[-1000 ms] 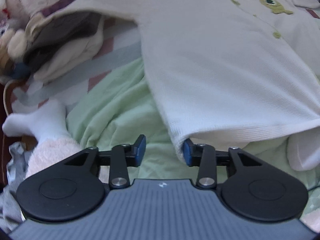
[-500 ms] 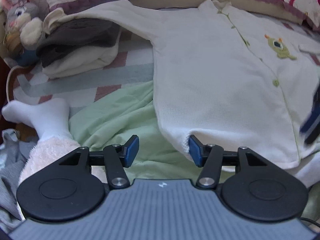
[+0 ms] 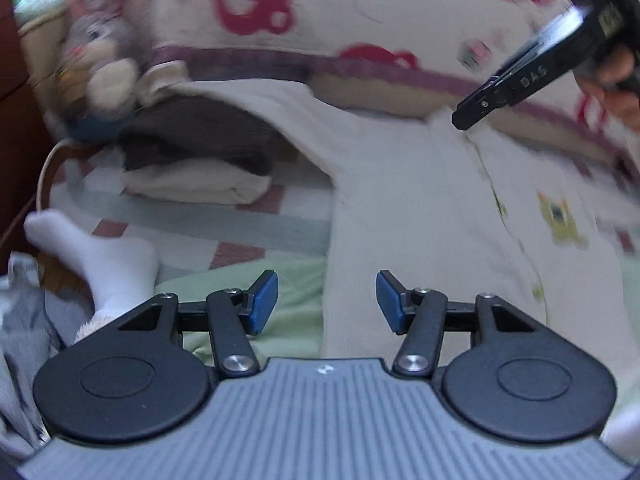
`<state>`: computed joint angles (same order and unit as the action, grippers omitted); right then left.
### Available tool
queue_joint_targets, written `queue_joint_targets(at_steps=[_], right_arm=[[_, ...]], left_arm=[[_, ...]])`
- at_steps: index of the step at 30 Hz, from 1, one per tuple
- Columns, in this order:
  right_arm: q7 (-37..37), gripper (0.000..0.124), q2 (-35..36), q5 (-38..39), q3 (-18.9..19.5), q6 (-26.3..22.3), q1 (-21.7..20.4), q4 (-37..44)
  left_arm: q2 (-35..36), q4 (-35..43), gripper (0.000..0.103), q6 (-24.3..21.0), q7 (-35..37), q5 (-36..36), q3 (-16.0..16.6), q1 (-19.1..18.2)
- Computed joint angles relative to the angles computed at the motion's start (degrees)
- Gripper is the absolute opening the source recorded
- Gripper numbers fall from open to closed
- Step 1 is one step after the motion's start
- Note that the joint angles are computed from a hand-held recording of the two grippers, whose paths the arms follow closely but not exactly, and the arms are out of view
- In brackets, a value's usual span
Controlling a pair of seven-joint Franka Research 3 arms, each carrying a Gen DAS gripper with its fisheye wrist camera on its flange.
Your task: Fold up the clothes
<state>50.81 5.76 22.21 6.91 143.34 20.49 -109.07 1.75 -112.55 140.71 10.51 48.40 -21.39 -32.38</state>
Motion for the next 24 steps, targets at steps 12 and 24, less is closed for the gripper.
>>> queue_joint_targets(at_steps=[12,24], right_arm=[[-1.4,0.002,10.0,-0.2,3.2,20.5,2.1,6.6],[-5.2,0.016,34.4,-4.7,4.0,15.8,5.8,33.9]], left_arm=[[9.5,6.6,0.013,3.8,-20.7,10.7,6.3,3.1],[21.5,19.7,0.013,6.1,-41.4,30.2,17.1,0.7]])
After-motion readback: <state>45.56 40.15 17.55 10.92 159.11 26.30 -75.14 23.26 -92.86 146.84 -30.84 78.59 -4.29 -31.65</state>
